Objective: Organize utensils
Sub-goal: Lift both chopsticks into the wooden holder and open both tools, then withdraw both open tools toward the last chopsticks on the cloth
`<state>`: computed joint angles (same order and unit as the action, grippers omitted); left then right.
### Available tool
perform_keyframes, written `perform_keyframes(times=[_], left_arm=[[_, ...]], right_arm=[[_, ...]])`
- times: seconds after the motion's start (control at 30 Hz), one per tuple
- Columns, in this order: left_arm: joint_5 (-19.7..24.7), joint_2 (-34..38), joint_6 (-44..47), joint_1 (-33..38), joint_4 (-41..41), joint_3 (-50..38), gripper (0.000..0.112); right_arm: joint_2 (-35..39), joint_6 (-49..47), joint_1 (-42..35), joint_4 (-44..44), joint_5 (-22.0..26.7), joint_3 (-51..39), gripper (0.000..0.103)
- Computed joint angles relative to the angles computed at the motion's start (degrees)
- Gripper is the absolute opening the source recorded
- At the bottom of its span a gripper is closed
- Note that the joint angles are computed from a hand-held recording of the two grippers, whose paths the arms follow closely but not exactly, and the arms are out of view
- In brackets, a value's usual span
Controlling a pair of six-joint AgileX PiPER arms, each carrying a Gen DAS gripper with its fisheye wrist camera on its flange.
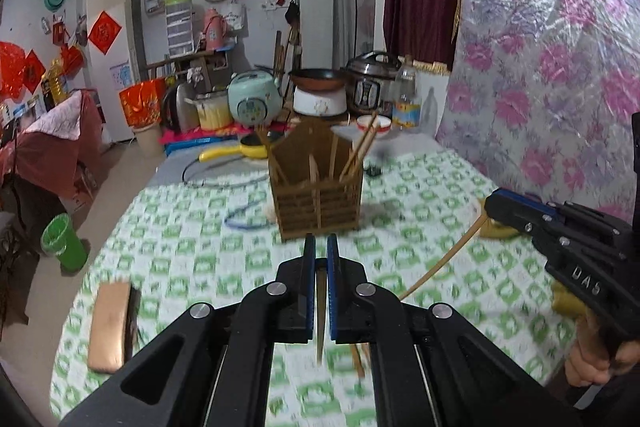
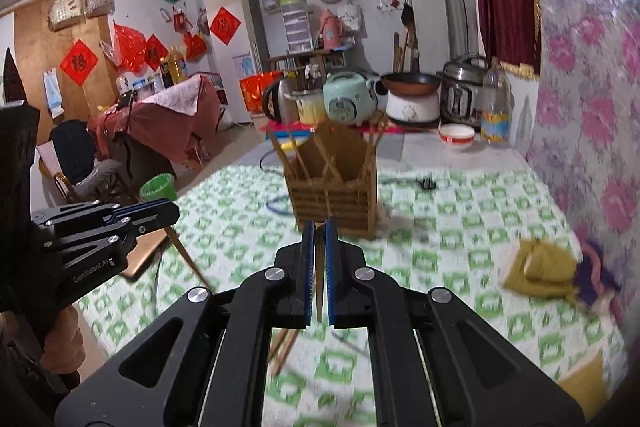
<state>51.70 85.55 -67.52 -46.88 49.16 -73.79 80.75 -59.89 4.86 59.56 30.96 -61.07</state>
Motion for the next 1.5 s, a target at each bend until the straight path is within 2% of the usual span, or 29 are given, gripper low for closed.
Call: perform_keyframes(times=[0.33, 0.43, 0.53, 0.6, 0.7, 0.8, 0.87, 0.93, 0.97, 1.0, 1.03, 1.1, 1.2, 1.3, 1.43, 1.5], left_arm=[[-0.48, 11.36, 16.01, 11.21, -4.16, -25.43, 0.006], [-0.28, 16.65, 18.45, 13.38, -3.02, -35.12, 0.006], [-0.66, 23.12, 22.3, 16.28, -5.93, -45.66, 0.006], [-0.99, 27.92, 24.39, 18.38, -8.35, -52.61, 0.006], [-2.0, 33.05, 25.85, 21.11, -11.39, -58.3, 0.006], [-5.75, 35.64, 27.33, 23.96, -16.24, -56.58, 0.006], [-6.07, 37.92, 26.91, 24.96, -16.45, -55.68, 0.007], [-4.78, 39.78, 28.38, 25.68, -18.31, -55.38, 0.022], [-4.85, 39.56, 28.89, 26.03, -19.41, -53.92, 0.036], [-5.9, 38.23, 27.94, 26.16, -18.89, -50.95, 0.049], [-7.1, 36.06, 25.63, 25.94, -16.6, -46.92, 0.054], [-7.92, 32.38, 20.8, 24.91, -11.28, -41.6, 0.068], [-8.48, 26.55, 15.07, 23.62, -6.32, -34.78, 0.078], [-7.38, 21.01, 9.75, 21.46, -1.69, -29.01, 0.085], [-3.38, 14.47, 4.28, 17.31, 3.16, -23.51, 0.087], [-1.18, 10.71, 1.49, 14.61, 5.68, -20.26, 0.088]], right_arm=[[11.95, 14.27, 2.83, -10.75, -3.21, -22.08, 0.006], [16.13, 19.01, 3.92, -14.21, -4.44, -29.71, 0.006], [21.02, 25.28, 6.16, -21.02, -5.97, -37.49, 0.006], [24.42, 29.31, 7.46, -25.43, -5.68, -42.54, 0.006], [29.65, 32.99, 8.6, -29.39, -4.13, -49.23, 0.006], [34.7, 34.9, 8.68, -30.76, -1.87, -54.3, 0.006], [38.79, 37.05, 8.77, -32.56, 1.27, -58.62, 0.007], [43.62, 41.94, 9.03, -37.3, 5.59, -64.23, 0.011], [44.44, 42.73, 9.04, -37.76, 6.73, -65.09, 0.011], [44.83, 42.17, 8.52, -36.28, 7.88, -65.47, 0.011], [44.35, 41.57, 8.01, -34.76, 8.21, -64.93, 0.012], [41.91, 40.8, 7.47, -32.91, 6.87, -61.85, 0.017], [37.65, 38.79, 6.93, -30.74, 5.06, -57.17, 0.02], [30.93, 34.04, 6.71, -27.02, 1.07, -47.72, 0.026], [21.51, 27.41, 6.37, -21.21, -2.57, -35.58, 0.032], [16.05, 22.78, 5.71, -16.38, -3.84, -29.17, 0.039]])
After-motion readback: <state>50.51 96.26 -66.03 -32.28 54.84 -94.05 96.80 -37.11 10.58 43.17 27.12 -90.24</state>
